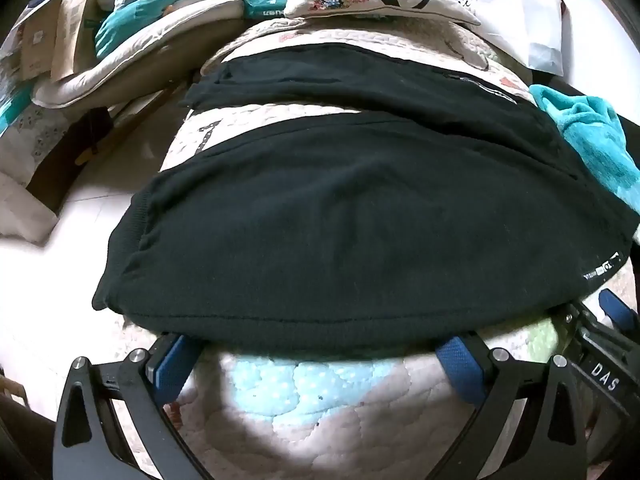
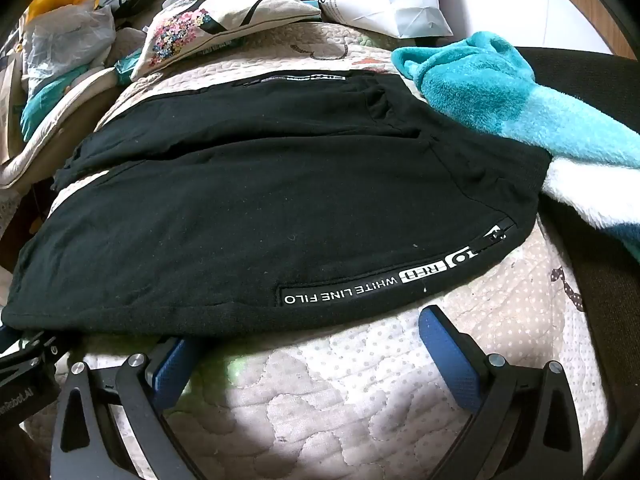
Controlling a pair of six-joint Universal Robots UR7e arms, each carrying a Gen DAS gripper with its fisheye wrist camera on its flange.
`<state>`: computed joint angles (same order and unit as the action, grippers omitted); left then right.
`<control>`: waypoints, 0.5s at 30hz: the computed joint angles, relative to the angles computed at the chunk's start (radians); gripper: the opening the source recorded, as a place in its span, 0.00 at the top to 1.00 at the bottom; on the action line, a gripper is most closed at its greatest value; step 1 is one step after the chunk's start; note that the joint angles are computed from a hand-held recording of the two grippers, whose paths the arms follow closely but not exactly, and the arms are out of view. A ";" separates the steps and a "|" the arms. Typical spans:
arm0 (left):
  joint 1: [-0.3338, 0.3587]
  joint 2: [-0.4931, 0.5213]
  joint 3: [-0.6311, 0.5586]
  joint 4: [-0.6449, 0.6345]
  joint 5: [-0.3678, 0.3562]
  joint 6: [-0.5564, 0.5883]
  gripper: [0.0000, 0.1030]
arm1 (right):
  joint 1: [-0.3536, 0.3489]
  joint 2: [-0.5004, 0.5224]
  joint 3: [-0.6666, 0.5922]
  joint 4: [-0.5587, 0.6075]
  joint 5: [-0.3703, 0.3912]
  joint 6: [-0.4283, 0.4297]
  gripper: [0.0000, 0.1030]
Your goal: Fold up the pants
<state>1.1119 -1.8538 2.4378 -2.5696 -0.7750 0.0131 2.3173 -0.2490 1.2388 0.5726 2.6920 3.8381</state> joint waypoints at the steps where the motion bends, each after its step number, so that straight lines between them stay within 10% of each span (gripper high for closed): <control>1: 0.002 -0.002 -0.003 0.010 -0.005 0.002 0.00 | -0.003 -0.003 -0.001 0.011 -0.014 0.005 0.00; 9: -0.046 -0.096 -0.002 0.179 0.036 -0.055 0.01 | -0.014 0.044 -0.095 0.211 -0.049 0.123 0.00; 15: -0.250 -0.289 0.065 0.166 0.207 -0.024 0.07 | -0.008 0.012 -0.046 0.167 -0.074 0.088 0.00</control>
